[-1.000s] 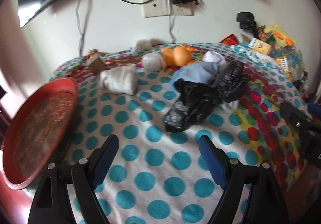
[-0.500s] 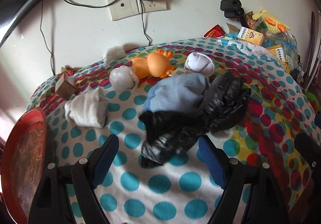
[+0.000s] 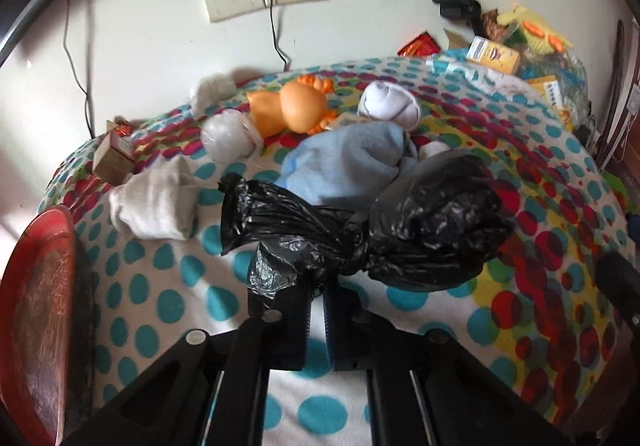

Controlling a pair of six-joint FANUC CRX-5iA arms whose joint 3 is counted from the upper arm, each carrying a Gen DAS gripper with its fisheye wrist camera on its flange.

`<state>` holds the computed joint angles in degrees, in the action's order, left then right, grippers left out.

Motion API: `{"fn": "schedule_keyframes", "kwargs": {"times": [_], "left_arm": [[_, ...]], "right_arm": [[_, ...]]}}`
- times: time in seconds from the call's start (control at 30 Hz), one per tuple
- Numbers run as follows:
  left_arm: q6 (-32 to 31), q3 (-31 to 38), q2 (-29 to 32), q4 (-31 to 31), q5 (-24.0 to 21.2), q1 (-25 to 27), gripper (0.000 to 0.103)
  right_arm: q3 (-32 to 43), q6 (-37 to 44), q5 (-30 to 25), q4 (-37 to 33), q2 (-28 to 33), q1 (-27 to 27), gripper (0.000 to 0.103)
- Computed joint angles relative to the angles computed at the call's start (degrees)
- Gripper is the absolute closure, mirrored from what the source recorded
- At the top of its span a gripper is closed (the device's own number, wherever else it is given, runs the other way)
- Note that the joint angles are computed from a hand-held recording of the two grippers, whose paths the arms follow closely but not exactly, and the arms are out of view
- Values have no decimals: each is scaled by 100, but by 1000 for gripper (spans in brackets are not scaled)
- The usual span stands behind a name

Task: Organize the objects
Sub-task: 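Grasp the black plastic bags with the left gripper and lift them, then carry the black bags over the red basin and release them with the left gripper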

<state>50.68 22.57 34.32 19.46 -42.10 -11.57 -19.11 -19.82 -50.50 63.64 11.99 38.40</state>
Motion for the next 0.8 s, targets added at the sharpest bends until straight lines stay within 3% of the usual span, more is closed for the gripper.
{"fn": "schedule_keyframes", "kwargs": {"times": [0.17, 0.43, 0.8], "left_arm": [[38, -396, -340, 104, 318, 115, 99], [1014, -386, -611, -692, 660, 279, 99], [1791, 353, -497, -1227, 399, 901, 99]], "right_arm": [[-12, -55, -4, 26, -14, 12, 0], [74, 127, -30, 36, 49, 75, 0], [165, 258, -26, 9, 129, 171, 0]]}}
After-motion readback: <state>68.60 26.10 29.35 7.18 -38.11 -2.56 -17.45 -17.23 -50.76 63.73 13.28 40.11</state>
